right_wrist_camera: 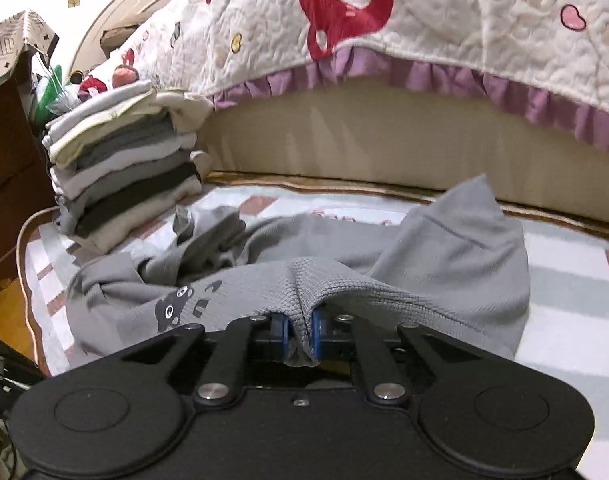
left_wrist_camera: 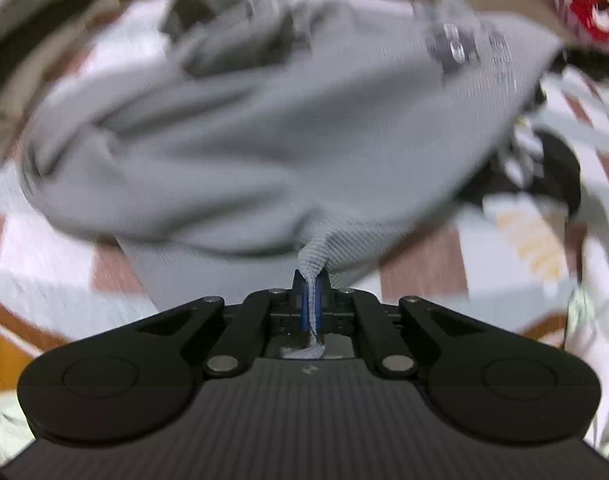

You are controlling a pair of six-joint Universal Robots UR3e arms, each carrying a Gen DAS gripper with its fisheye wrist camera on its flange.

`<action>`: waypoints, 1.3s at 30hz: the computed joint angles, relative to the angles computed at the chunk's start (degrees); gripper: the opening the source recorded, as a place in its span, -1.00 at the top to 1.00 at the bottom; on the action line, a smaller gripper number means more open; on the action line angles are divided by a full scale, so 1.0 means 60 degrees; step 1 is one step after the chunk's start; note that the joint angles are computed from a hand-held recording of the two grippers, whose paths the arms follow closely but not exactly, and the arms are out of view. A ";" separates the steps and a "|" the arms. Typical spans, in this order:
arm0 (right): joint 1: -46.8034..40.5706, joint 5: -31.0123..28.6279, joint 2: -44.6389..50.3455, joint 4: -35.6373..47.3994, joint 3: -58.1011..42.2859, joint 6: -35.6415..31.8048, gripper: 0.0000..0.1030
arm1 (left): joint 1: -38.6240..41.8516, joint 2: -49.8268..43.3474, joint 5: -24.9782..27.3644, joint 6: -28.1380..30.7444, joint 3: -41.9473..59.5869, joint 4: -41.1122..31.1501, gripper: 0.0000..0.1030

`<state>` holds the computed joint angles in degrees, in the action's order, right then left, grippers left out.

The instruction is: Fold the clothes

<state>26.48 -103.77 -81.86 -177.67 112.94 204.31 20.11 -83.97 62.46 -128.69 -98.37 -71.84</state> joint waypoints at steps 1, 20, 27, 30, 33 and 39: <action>-0.0154 0.0176 -0.0105 0.0161 -0.0077 -0.0143 0.78 | -0.0005 -0.0088 -0.0200 -0.0192 0.0095 0.0534 0.95; -0.2367 0.2939 0.1399 0.0352 -0.0786 0.1100 0.22 | -0.0028 -0.3684 -0.1149 -0.4470 0.1848 0.3837 0.90; -0.2313 0.4068 0.2980 -0.1239 -0.0739 0.2780 0.08 | 0.0582 -0.2832 -0.1673 -0.2853 0.1732 0.1450 0.19; -0.2121 0.4187 0.3647 -0.1645 -0.1285 0.2544 0.19 | 0.0400 -0.2679 -0.1338 -0.2357 0.1261 0.1720 -0.14; -0.1838 0.4062 0.3951 -0.1311 -0.1972 0.1885 0.86 | -0.0182 -0.2804 -0.0427 -0.2327 0.0633 0.3246 -0.08; -0.1553 0.4692 0.1935 -0.0712 -0.1259 0.1402 0.87 | 0.0132 -0.2316 -0.0817 -0.1740 0.0415 0.3698 0.87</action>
<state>17.16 -75.62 -70.26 -181.95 105.39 212.72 20.90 -97.87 57.56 -139.13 -95.88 -49.65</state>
